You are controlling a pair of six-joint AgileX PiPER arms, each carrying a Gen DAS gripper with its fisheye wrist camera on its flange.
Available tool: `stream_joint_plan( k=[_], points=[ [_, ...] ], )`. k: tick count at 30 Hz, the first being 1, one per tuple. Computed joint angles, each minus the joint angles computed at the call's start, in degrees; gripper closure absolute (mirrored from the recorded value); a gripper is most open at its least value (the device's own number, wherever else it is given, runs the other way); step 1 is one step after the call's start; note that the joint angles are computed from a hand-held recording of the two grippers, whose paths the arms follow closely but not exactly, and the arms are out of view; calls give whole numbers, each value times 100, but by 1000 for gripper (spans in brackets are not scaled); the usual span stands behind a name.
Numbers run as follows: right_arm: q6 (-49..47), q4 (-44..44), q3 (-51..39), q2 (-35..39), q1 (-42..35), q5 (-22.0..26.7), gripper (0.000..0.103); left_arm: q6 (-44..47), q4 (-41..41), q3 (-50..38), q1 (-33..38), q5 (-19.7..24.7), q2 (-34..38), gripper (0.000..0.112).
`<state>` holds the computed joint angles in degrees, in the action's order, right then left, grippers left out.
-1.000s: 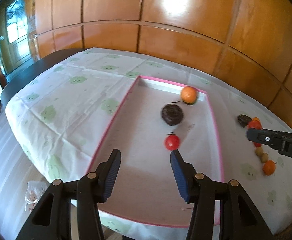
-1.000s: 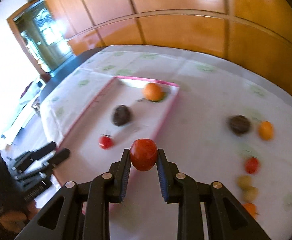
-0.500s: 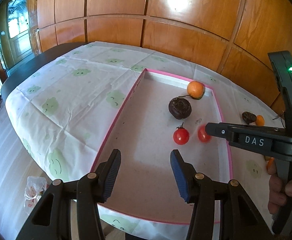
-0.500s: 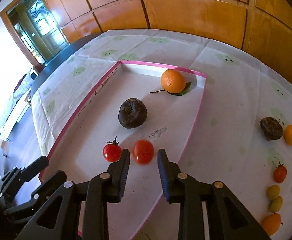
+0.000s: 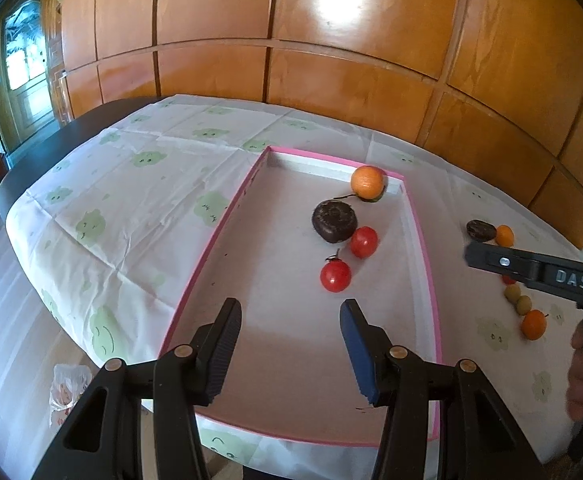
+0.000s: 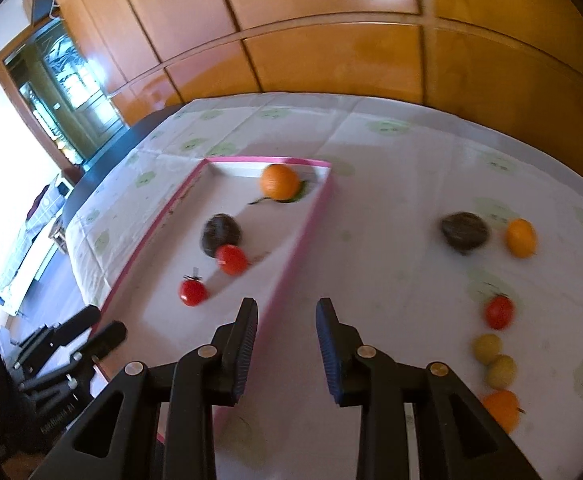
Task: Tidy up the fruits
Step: 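Move the left tool toward the large orange beside the tray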
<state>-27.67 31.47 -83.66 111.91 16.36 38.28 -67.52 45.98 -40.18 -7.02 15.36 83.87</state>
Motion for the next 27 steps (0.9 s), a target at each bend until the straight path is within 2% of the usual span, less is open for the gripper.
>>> stream_joint_plan(
  k=[8, 15, 18, 25, 27],
  points=[
    [-274, -157, 357, -393, -827, 1, 73, -163, 234, -85, -386, 177, -29, 60],
    [-384, -390, 308, -581, -1679, 9, 73, -15, 136, -227, -668, 292, 62, 60],
    [-415, -476, 215, -544, -2041, 0, 73, -21, 162, -306, -838, 355, 108, 60],
    [-258, -619, 55, -231, -2751, -361, 73, 316, -53, -649, -1250, 529, 381, 60],
    [-195, -459, -68, -81, -2954, -258, 73, 507, -206, -779, -1351, 552, 510, 60]
  ],
)
